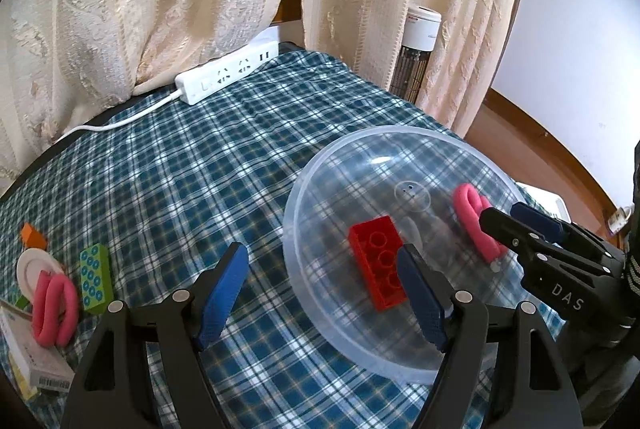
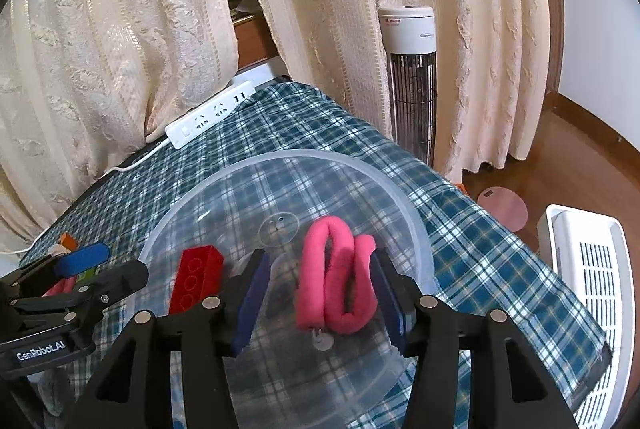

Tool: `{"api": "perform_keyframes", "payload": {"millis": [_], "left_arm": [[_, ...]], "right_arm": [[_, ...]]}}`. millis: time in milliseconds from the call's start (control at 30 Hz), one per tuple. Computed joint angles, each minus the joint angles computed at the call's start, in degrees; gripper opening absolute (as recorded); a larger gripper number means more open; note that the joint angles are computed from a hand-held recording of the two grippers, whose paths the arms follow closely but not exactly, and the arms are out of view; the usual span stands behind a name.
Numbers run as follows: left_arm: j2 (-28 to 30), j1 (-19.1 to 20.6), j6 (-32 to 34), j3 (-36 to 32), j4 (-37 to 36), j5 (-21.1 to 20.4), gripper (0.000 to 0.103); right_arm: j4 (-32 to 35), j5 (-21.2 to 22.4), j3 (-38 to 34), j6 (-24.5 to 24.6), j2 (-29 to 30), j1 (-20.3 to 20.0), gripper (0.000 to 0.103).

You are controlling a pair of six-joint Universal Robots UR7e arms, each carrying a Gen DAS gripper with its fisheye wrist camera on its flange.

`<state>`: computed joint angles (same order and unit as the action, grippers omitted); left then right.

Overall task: Organize objects
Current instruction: 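Lift both grippers out of the bowl and move back toward the objects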

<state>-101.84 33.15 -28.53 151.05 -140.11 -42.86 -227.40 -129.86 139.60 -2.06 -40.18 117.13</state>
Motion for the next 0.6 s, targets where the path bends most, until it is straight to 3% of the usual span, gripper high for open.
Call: {"api": "perform_keyframes", "payload": {"millis": [200,600], "left_arm": [[-4.8,-1.2,-3.4,0.5,6.3,1.0,0.078],[-19.3,-5.2,-12.4,0.4,25.3,3.5,0.078]], "right_arm": [[0.9,0.7,-0.1,0.9,0.5,1.3,0.066],[4.5,1.4,-1.9,2.9,2.3,5.5,0.066]]}}
